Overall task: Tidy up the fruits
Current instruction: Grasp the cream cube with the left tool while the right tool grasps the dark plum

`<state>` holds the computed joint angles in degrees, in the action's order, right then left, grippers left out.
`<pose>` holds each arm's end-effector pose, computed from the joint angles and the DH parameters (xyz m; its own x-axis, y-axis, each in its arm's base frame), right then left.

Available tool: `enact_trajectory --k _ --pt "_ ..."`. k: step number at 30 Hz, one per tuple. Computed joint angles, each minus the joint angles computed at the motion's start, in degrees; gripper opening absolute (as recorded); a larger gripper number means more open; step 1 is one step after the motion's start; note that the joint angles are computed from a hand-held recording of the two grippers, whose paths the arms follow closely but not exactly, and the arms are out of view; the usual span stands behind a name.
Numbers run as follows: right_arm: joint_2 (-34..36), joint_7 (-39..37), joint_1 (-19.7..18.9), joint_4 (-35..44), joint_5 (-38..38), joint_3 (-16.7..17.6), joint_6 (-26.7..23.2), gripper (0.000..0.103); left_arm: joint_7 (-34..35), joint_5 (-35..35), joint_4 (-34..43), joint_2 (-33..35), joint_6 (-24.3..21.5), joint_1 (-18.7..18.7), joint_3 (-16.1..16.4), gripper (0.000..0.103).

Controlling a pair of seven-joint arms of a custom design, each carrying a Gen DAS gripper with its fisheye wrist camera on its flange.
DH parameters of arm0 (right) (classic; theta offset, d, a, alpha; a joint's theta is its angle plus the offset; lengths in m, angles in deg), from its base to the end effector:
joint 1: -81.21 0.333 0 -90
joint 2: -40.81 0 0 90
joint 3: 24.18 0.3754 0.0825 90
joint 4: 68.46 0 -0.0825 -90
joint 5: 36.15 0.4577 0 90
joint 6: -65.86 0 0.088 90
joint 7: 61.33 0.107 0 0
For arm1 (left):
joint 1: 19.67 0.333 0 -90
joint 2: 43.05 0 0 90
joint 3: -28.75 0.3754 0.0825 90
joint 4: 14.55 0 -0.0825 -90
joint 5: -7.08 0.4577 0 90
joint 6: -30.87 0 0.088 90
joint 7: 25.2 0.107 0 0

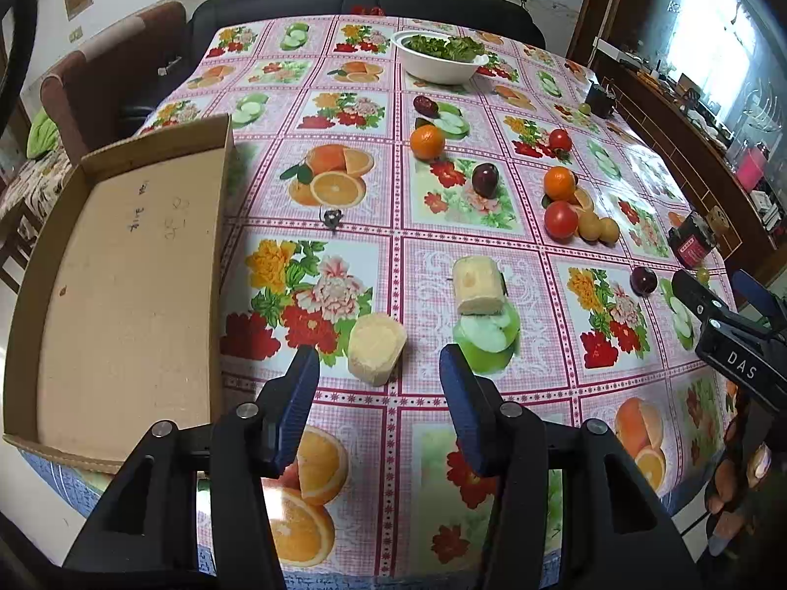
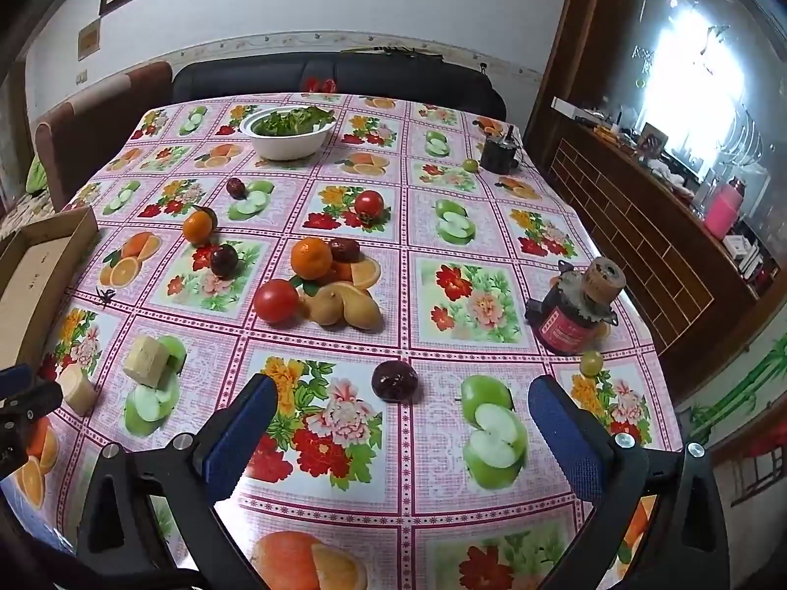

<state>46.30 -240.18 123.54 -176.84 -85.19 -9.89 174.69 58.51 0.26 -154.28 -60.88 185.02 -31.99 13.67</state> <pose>0.4118 0.5165 0.4982 -0.3320 -0.9283 0.1673 -0.7212 0.1355 -0.6793 0.4683 -0.2457 0.4946 -0.3029 -0.9498 0.0783 -0.8246 0.2200 -0.5211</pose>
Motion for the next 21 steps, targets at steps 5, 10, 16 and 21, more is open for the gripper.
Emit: enact_trajectory --k 5,10,16,21 --pt "-0.6 0.1 -0.4 -0.5 0.6 -0.1 1.2 0.103 5.9 -7.1 -0.4 -0.2 -1.2 -3.0 3.3 0.049" --pt "-3.0 3.0 -1.1 -4.5 -0.5 0.2 6.2 0.103 9.2 -11.8 -0.9 -0.6 -1.5 -3.2 3.8 0.049" --pt "-5.2 5.9 -2.8 -8.0 1.3 0.5 11.3 0.103 6.9 -9.2 -0.1 0.7 -1.5 -1.5 1.7 0.049" --pt "-6.6 4.9 -4.0 -9.7 4.2 0.5 14.4 0.103 6.3 -7.9 0.9 2.1 -2.1 -1.6 1.5 0.049"
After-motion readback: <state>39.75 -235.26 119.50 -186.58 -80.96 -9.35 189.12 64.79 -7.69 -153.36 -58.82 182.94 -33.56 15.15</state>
